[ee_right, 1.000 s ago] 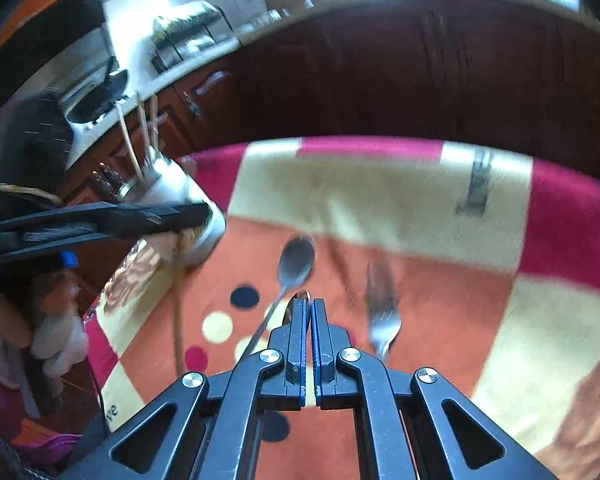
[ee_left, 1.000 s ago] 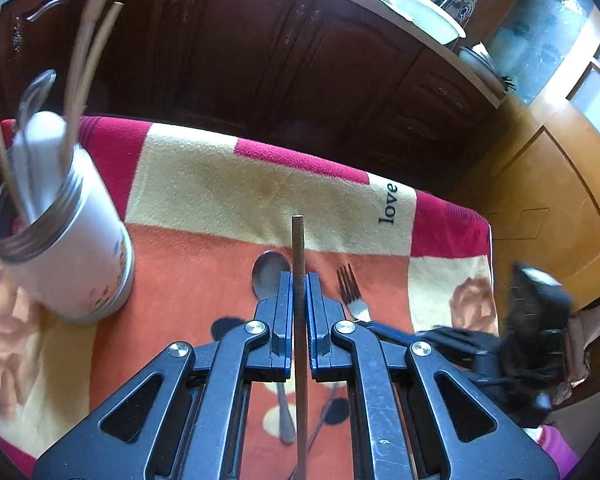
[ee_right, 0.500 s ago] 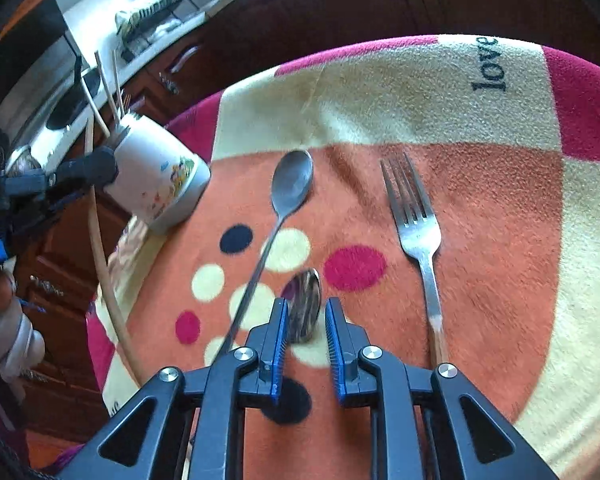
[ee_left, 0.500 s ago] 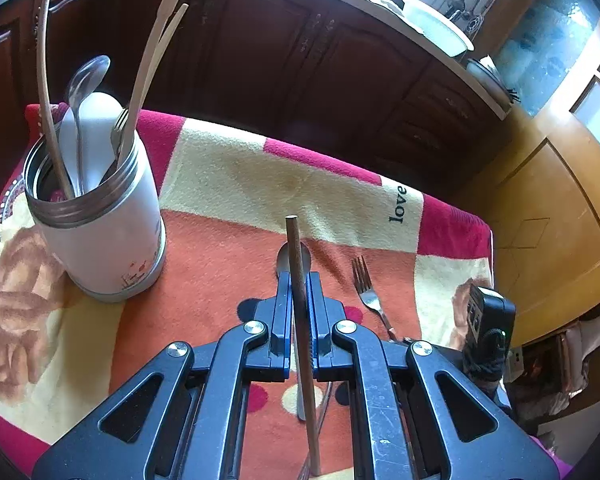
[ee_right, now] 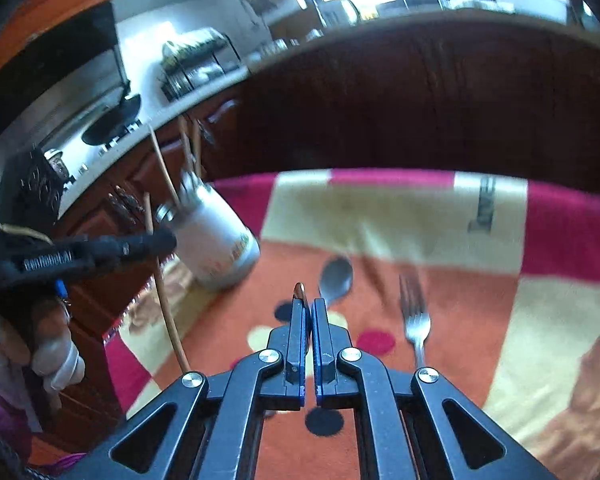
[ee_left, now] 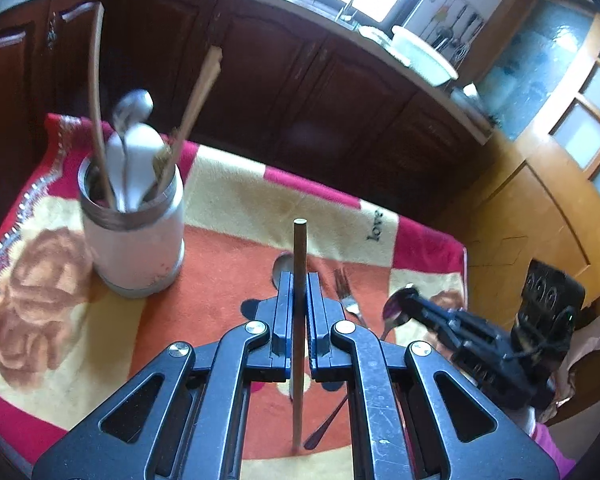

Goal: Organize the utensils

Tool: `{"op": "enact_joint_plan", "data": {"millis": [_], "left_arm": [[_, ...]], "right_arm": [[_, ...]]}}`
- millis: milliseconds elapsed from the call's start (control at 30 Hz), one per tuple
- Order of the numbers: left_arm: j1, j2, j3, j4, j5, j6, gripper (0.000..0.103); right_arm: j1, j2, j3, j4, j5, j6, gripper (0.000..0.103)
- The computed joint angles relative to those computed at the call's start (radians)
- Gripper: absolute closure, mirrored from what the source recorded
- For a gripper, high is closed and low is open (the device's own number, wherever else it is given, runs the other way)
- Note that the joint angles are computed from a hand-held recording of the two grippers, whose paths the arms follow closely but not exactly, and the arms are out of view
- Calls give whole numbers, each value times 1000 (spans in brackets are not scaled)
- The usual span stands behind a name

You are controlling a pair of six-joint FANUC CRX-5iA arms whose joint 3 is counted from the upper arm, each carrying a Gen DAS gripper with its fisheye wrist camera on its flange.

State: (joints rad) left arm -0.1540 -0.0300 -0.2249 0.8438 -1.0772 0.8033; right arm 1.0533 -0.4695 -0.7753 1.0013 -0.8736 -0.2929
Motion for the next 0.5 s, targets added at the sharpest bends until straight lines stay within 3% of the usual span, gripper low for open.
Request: {"op": "enact_joint_plan", "data": {"millis": [233,500], "left_arm": [[89,-35,39,62,-30,-46,99],[138,-18,145,53,86,-45,99]], "right_arm": [[-22,39,104,93,-25,72,101],[-114,183,291,215,7,178,101]]}}
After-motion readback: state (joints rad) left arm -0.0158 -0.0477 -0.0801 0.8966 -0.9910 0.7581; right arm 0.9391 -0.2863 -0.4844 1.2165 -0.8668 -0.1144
